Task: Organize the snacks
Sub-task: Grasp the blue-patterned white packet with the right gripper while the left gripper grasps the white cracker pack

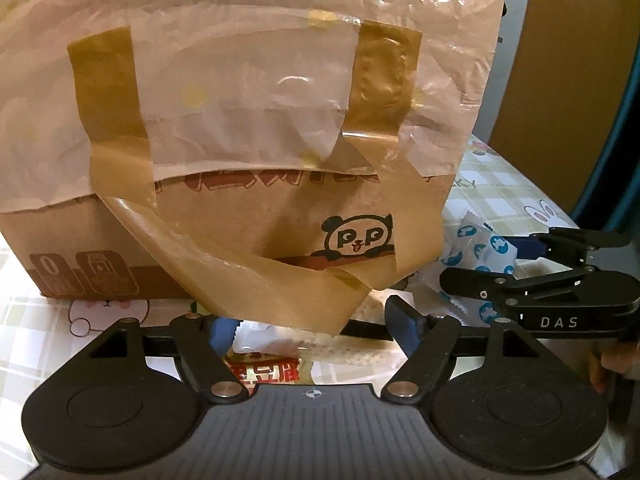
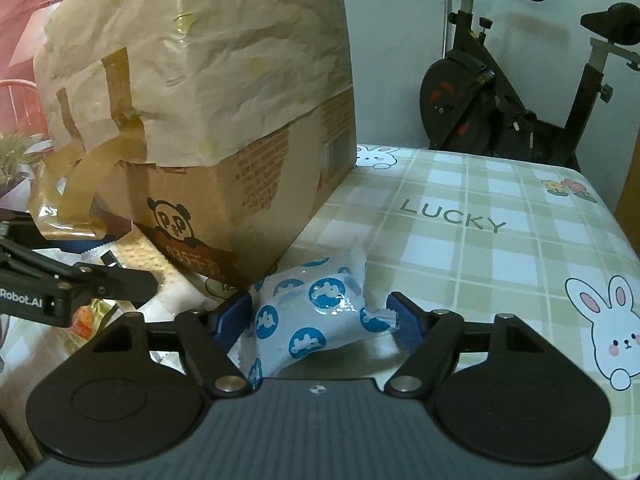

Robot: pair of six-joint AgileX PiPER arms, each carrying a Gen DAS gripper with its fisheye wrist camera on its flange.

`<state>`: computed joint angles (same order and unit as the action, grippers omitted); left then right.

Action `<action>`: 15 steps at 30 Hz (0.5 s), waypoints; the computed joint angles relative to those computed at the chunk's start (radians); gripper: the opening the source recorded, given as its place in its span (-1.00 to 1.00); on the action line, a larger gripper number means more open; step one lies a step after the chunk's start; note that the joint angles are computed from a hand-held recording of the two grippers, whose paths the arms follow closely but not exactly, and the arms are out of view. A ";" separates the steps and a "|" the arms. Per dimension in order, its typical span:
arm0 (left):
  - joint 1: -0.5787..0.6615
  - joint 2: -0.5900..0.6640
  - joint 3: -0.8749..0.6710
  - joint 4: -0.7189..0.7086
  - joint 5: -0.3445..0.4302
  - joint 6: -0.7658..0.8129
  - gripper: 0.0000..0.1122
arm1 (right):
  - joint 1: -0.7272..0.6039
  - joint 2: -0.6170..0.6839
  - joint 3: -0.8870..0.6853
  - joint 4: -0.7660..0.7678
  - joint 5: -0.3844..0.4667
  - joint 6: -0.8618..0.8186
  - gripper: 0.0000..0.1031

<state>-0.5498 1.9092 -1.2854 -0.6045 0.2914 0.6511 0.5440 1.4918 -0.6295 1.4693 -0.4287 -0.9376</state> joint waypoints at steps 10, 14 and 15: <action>0.023 -0.053 0.089 -0.169 0.002 0.190 0.14 | -0.045 -0.035 0.048 -0.318 0.116 0.252 0.09; 0.030 -0.080 0.117 -0.173 0.010 0.191 0.03 | -0.033 -0.033 0.044 -0.348 0.127 0.257 0.08; 0.031 -0.082 0.119 -0.175 0.014 0.190 0.02 | -0.031 -0.033 0.044 -0.359 0.131 0.262 0.08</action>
<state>-0.5193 1.8272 -1.1662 -0.7791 0.3054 0.8409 0.5131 1.4592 -0.5854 1.1106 -0.2979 -0.6758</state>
